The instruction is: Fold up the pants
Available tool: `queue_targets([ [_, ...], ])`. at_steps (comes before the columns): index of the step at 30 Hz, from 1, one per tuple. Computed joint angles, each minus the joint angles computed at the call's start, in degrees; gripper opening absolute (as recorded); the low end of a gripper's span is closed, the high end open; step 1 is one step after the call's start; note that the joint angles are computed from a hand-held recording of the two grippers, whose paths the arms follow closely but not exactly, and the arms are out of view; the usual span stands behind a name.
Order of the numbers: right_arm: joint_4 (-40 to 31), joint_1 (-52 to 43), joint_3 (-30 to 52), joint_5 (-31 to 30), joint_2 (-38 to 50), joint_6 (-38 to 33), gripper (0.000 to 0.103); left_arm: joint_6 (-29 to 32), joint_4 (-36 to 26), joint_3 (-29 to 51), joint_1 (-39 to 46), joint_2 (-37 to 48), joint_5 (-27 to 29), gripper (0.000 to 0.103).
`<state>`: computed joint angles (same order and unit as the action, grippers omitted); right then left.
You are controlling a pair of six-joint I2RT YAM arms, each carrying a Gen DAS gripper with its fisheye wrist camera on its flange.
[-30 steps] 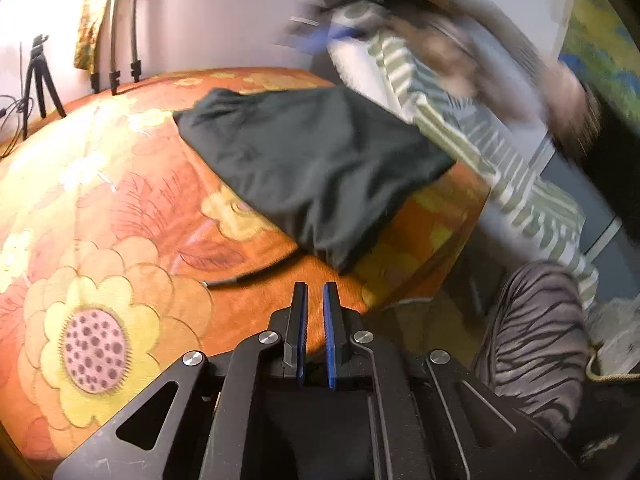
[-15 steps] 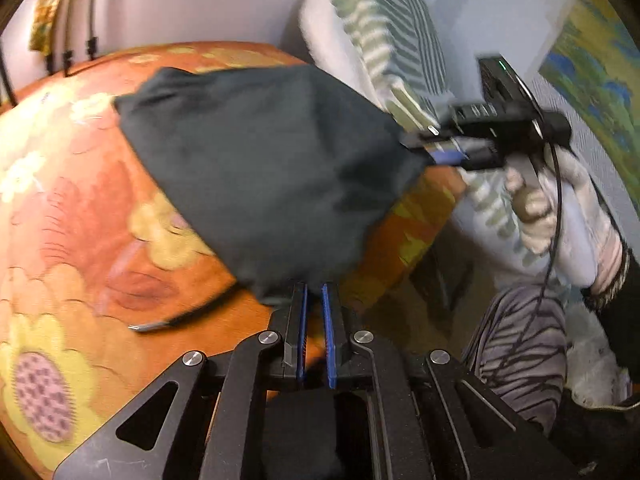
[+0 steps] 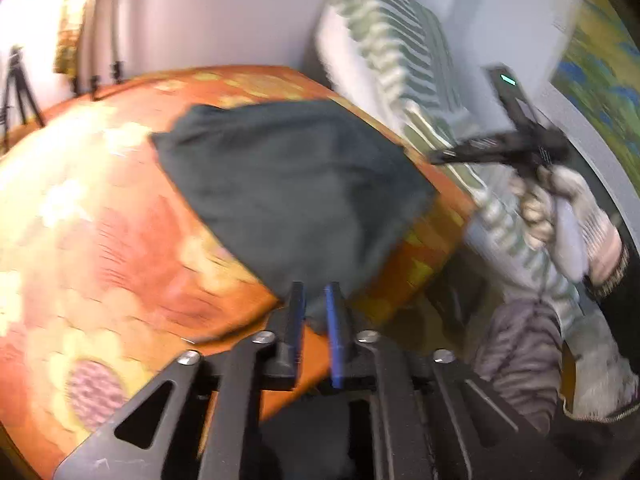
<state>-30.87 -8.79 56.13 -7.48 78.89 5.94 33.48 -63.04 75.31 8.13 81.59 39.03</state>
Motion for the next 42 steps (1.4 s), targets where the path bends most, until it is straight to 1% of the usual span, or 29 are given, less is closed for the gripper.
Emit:
queue_targets([
  [1,0.3,-0.8,0.4,-1.4,-0.9,-0.9,0.022,-1.0,0.3,1.7,0.8,1.9,-0.1,0.031],
  [2,0.8,-1.5,1.0,-2.7,-1.4,-1.9,0.047,-2.5,0.4,3.6,1.1,3.7,-0.2,0.032],
  [3,1.1,-2.3,1.6,-3.6,-1.5,-2.8,0.067,-4.2,0.6,5.4,1.3,5.5,-0.6,0.032],
  [4,1.6,-2.5,2.7,-5.2,-1.0,-4.1,0.07,-6.3,1.3,6.9,1.3,6.9,-1.5,0.033],
  [5,1.1,-2.4,4.5,-6.7,0.2,-5.5,0.07,-7.8,1.9,7.8,1.3,7.8,-2.2,0.04],
  [6,-0.3,-2.2,7.5,-8.3,3.0,-7.6,0.071,-9.2,2.2,8.9,1.2,8.9,-2.3,0.042],
  [7,-0.7,-2.0,8.9,-8.5,4.4,-8.2,0.071,-10.3,2.2,9.9,1.4,9.8,-2.2,0.044],
  [10,-0.4,-1.1,13.3,-10.0,10.0,-9.7,0.071,-13.3,3.0,11.5,1.2,12.2,-2.8,0.044],
  [12,-1.2,-0.3,16.3,-9.3,13.6,-9.6,0.071,-15.3,3.5,12.4,0.8,14.2,-3.3,0.044],
  [14,-3.1,0.4,21.0,-9.7,18.9,-9.9,0.068,-16.4,4.0,12.6,0.5,15.4,-3.6,0.044],
  [16,-5.0,1.4,26.1,-8.5,24.7,-9.3,0.063,-17.6,4.1,13.2,0.3,16.9,-3.6,0.044],
  [17,-5.1,1.6,26.8,-8.3,25.7,-9.1,0.053,-18.2,4.5,13.2,0.1,17.5,-3.7,0.044],
  [18,-5.8,1.9,28.7,-9.0,27.9,-9.2,0.033,-18.8,4.8,13.4,-0.1,18.1,-3.6,0.044],
  [19,-6.4,2.1,29.7,-9.7,29.0,-9.5,0.017,-19.4,5.0,13.6,-0.1,18.7,-3.3,0.044],
  [20,-6.9,2.6,30.9,-9.8,30.1,-9.8,0.004,-20.2,5.2,13.7,-0.1,19.2,-3.1,0.044],
  [23,-5.8,4.5,32.5,-5.4,30.9,-10.9,0.004,-22.7,5.3,14.5,0.2,20.5,-1.7,0.046],
  [24,-7.4,4.4,34.8,-5.9,32.1,-11.1,0.004,-23.4,5.2,15.0,0.0,20.7,-1.6,0.048],
  [25,-8.3,4.2,36.1,-5.6,32.7,-11.2,0.004,-24.1,5.0,15.5,-0.1,21.0,-1.5,0.052],
  [26,-8.5,4.1,36.7,-5.0,32.9,-11.3,0.003,-24.7,5.1,15.7,-0.1,21.1,-1.4,0.054],
  [27,-9.1,3.8,37.3,-4.7,33.0,-11.8,0.003,-25.1,5.2,15.9,-0.3,21.2,-1.6,0.054],
  [30,-11.7,1.7,39.3,-7.9,33.1,-12.6,0.004,-26.3,4.4,17.9,-1.0,22.5,-2.1,0.054],
  [31,-13.1,0.5,40.1,-10.7,33.3,-12.9,0.006,-26.7,4.1,18.7,-1.3,23.2,-2.3,0.054],
  [32,-13.9,-0.1,40.6,-12.0,33.5,-13.2,0.023,-27.3,3.9,19.4,-1.5,23.7,-2.6,0.054],
  [33,-14.2,-0.9,40.5,-13.8,33.3,-13.7,0.055,-27.9,3.8,20.2,-1.8,24.5,-3.0,0.054],
  [34,-13.1,-1.7,39.3,-15.1,32.4,-14.1,0.068,-28.7,3.6,21.1,-2.1,25.3,-3.6,0.054],
  [35,-12.6,-2.0,38.8,-16.1,32.2,-14.5,0.075,-29.4,3.3,21.9,-2.3,26.2,-3.8,0.054],
  [38,-15.6,-2.9,41.1,-19.3,34.5,-15.6,0.075,-31.5,2.0,24.4,-2.5,28.9,-3.5,0.054],
  [42,-17.2,-2.5,43.0,-18.4,37.8,-16.7,0.075,-31.7,2.6,25.1,-3.8,29.2,-4.7,0.054],
])
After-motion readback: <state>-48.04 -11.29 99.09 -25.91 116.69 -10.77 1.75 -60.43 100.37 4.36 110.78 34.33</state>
